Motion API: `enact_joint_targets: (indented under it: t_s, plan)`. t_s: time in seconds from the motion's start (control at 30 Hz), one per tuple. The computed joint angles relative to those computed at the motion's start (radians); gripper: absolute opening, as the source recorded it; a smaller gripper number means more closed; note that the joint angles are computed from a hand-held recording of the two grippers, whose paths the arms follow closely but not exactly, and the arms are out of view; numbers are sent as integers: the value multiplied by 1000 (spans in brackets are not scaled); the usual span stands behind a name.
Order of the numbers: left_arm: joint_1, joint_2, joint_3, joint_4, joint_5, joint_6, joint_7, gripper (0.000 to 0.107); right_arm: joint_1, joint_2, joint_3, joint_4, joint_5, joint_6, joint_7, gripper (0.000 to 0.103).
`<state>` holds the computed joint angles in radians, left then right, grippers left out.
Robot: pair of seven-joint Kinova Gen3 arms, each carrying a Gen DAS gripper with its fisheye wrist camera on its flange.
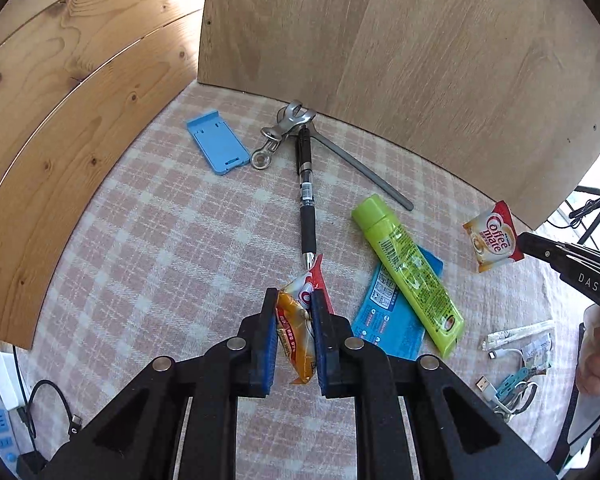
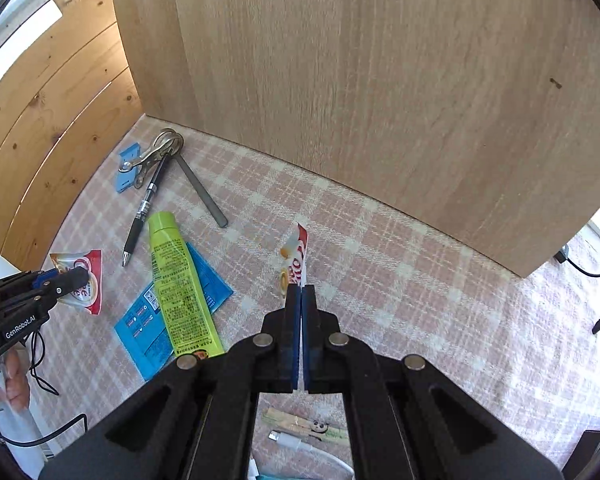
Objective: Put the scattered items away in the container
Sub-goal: 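Carry both Coffee-mate sachets over the black tray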
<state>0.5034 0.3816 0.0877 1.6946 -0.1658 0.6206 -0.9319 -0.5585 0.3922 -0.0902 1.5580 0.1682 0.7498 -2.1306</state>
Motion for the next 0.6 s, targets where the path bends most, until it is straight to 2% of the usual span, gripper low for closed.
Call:
enact_joint_targets:
  t_s: [0.13,0.27,0.47,0.6]
  plan:
    - [33,-35,0,-6,-22,12,31,14,-4,-103,14,86,25,-18,-62,1]
    - [74,-54,19,-32,-50,26,64,14,-11,-224,9,172,95,-15,-169,1]
    - [171,-45,58,-133,-91,92,97,14,64,-445,-41,314,160,16,-290,1]
    - [252,3,86,-239,-103,127,99,14,147,-597,-58,406,154,63,-312,1]
